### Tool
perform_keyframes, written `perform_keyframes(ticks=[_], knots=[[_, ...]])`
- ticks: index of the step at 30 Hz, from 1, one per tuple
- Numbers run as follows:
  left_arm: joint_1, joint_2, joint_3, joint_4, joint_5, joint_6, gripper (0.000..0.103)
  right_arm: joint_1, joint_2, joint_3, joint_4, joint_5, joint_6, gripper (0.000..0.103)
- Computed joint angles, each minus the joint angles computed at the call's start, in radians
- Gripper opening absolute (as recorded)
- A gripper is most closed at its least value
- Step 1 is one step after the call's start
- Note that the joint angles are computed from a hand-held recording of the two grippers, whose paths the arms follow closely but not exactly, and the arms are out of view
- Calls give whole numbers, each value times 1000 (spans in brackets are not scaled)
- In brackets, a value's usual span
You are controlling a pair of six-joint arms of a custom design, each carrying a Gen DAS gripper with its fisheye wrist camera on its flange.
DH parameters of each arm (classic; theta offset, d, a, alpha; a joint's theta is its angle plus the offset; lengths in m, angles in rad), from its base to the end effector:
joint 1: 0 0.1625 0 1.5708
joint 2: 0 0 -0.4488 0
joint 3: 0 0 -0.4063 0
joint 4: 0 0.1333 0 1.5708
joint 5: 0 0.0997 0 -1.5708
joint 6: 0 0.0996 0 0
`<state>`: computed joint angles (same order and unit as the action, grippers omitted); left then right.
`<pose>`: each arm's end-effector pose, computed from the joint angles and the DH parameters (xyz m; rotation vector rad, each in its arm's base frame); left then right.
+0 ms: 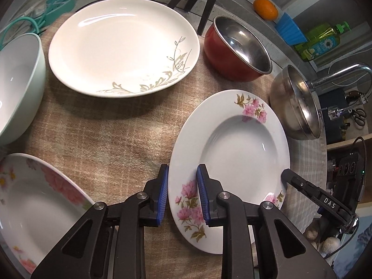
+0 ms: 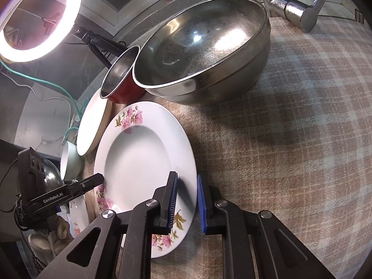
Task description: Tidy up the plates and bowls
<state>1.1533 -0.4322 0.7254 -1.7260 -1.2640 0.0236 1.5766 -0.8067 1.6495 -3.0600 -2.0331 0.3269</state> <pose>-0.2084 -0.8727 0.1253 0.6446 2.7377 0.1055 0.0930 -0.7136 0.1721 -0.6257 -2.5656 0.9722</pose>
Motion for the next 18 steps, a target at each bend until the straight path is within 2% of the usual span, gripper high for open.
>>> perform_keyframes(ticks=[9,18], knots=[[-2,-1,1,-2,2,0,22,4,-1,-4,17,-13,4,15],[-9,-31,59,-31,12,0,23,11,-4,8,12,-32,-11,15]])
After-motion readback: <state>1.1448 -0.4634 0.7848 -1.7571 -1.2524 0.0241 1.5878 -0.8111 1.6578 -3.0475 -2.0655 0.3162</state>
